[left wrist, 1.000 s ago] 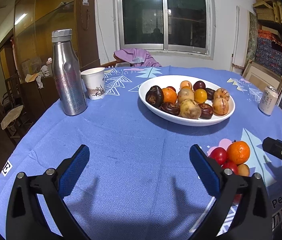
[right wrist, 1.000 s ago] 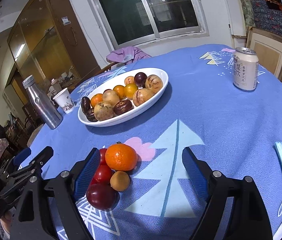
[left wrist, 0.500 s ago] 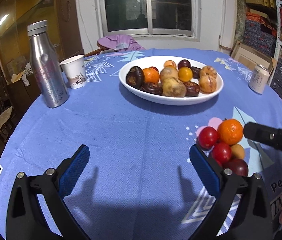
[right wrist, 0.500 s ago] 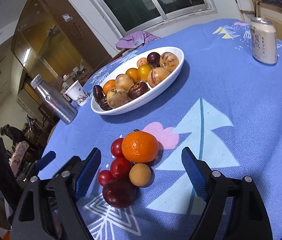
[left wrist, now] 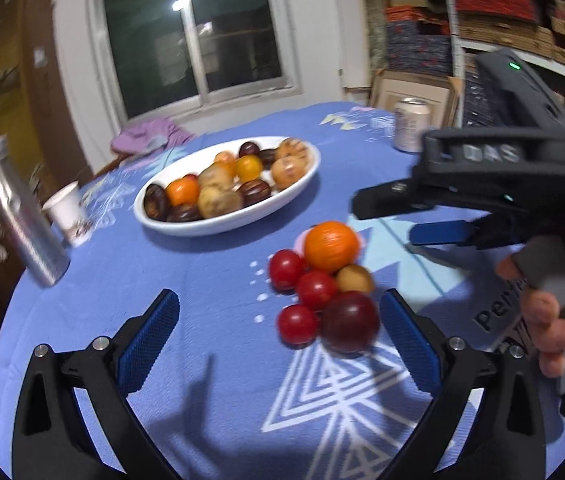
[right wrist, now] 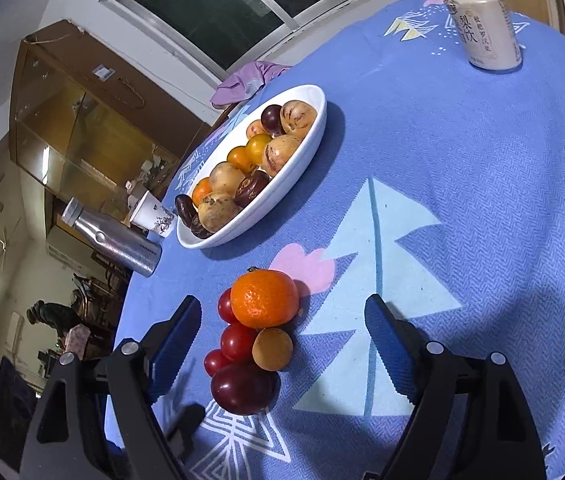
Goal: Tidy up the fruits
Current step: 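Grasp a dark red plum with the left gripper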
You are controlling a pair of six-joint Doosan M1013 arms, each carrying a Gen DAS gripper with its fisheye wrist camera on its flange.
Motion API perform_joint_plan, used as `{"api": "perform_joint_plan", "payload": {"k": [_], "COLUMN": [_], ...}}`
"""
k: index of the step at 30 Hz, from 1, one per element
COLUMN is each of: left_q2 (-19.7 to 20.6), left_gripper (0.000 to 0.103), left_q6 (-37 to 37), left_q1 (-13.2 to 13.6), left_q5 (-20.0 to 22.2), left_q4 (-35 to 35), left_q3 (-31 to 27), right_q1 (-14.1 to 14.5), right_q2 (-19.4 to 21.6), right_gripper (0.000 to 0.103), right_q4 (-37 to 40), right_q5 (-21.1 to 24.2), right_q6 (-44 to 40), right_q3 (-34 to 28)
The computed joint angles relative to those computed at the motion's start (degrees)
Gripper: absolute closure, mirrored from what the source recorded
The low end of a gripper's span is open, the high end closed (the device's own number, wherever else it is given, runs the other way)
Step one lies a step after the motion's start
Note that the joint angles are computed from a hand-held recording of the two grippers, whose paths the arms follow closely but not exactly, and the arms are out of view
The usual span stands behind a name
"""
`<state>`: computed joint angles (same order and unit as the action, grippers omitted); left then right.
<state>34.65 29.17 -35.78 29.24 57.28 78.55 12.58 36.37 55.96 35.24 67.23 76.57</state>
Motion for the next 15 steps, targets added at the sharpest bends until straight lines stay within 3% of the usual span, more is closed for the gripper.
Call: {"api": "perform_joint_plan", "payload": {"k": [7, 12, 15], "left_q2": [2.1, 2.0, 1.3], "left_gripper": [0.005, 0.004, 0.004], "left_q6": [11.7, 13.9, 10.5], "left_q1": [-0.2, 1.3, 1.3], "left_q5": [3.8, 4.0, 6.0], "left_q4": [-8.9, -16.8, -15.0], "left_q3": [-3.5, -3.8, -2.7], "right_q1": [-0.2, -0.6, -0.9], "right_q2": [-0.2, 0.0, 0.2], "right_gripper": [0.018, 0.018, 0.018], "right_q4": [1.6, 2.3, 3.3], "right_q5": [0.0, 0.7, 1.3], "right_q6": [-0.8, -0.4, -0.3], "right_q3": [0.2, 0.0, 0.1]}}
